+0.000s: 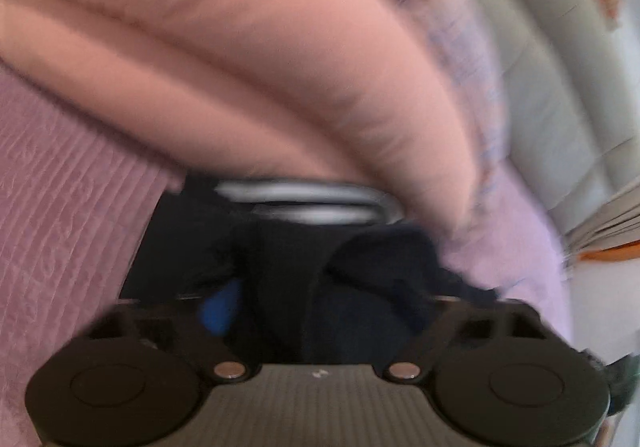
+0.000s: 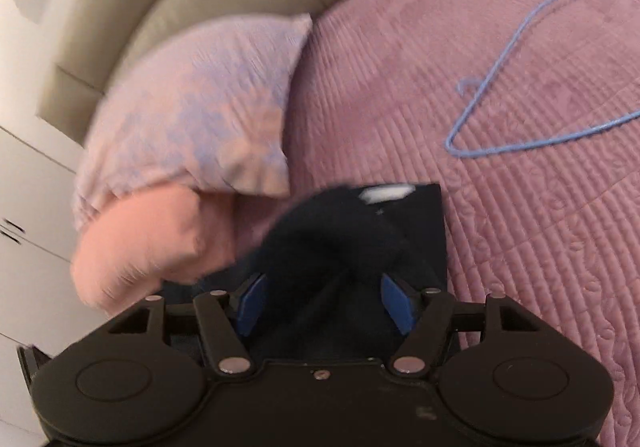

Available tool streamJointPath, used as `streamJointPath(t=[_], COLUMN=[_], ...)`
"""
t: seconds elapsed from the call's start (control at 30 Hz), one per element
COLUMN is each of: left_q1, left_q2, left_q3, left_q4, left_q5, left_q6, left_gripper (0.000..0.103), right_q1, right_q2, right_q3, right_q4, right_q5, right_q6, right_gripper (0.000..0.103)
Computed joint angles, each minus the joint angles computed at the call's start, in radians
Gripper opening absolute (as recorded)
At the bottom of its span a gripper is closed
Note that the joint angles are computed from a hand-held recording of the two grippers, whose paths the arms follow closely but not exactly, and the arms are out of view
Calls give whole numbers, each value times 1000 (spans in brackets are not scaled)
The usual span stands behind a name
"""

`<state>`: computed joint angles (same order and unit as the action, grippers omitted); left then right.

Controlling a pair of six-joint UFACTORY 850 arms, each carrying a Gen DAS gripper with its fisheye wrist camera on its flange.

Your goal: Fold large clothes

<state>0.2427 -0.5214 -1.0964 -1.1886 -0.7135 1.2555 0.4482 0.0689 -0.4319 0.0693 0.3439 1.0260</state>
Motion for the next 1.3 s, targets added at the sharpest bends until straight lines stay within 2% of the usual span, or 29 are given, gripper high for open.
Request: streamJointPath(t=[0.03,0.07,0.1,0.13,0.2,0.27,0.3,0.33,0.4,0.43,0.47,0.5,0.53,0.63,0.7,0.77,0.83,0.9,0.93,1.0,1.03,1.07,1.1,1.17,1.2,1.23,1.27,1.3], left_q1=[-9,-5,3,6,7,9,9,7,6,6,4,-2,-16,-65,-91,-121,-153,-157,-147,-106,-102,-106,-102,-77,-60,-39,-23,-3], left_q2=[-19,-38,-45,-33,-3,-3,-3,0,14,34,55,75,107,196,219,201,150,93,49,-17,-16,-4,3,23,32,49,75,102], left_q3=[-20,-37,-41,-30,-6,-15,-17,-19,-18,2,21,34,63,175,234,278,299,291,272,246,248,257,262,266,262,260,266,277], left_q4=[49,57,23,-35,-169,-261,-305,-332,-344,-374,-377,-349,-323,-283,-276,-350,-542,-751,-835,-912,-953,-1022,-1061,-1054,-1001,-906,-808,-705], left_q5=[-3,-48,-91,-97,-76,-72,-57,-37,0,15,20,34,67,121,118,121,148,179,156,64,61,88,109,159,175,184,181,145], left_q6=[-71,-101,-89,-49,39,39,39,43,51,98,155,189,247,477,602,745,951,1129,1174,1188,1239,1327,1386,1390,1336,1239,1145,1067], left_gripper=[9,4,4,4,5,11,22,44,71,74,74,75,78,93,98,98,98,99,103,103,103,103,103,100,91,90,90,93], right_q1=[-14,-25,-32,-35,-36,-16,-3,13,44,59,78,108,136,216,266,278,249,211,187,146,131,111,88,38,22,13,9,22], right_q2=[-30,-55,-77,-93,-104,-102,-97,-91,-71,-58,-47,-45,-50,-94,-138,-204,-286,-322,-323,-321,-317,-308,-294,-254,-231,-205,-166,-138], right_q3=[-21,-32,-30,-30,-38,-35,-38,-38,-32,-32,-38,-45,-57,-108,-147,-193,-232,-228,-219,-208,-202,-191,-170,-110,-84,-68,-62,-57], right_q4=[-104,-197,-248,-257,-150,59,164,263,336,364,403,453,501,614,717,763,703,554,465,331,305,288,230,52,15,-3,-12,-1], right_q5=[-13,8,71,116,138,189,186,191,189,167,136,120,107,73,65,34,-14,17,33,55,60,51,46,81,90,75,27,12], right_q6=[105,209,273,296,264,94,1,-104,-244,-327,-431,-536,-640,-954,-1164,-1266,-1201,-1001,-896,-715,-680,-670,-619,-421,-343,-307,-313,-361], right_gripper=[78,74,65,3,2,2,2,2,13,25,48,59,76,77,79,80,82,83,81,70,56,13,0,0,0,0,22,32])
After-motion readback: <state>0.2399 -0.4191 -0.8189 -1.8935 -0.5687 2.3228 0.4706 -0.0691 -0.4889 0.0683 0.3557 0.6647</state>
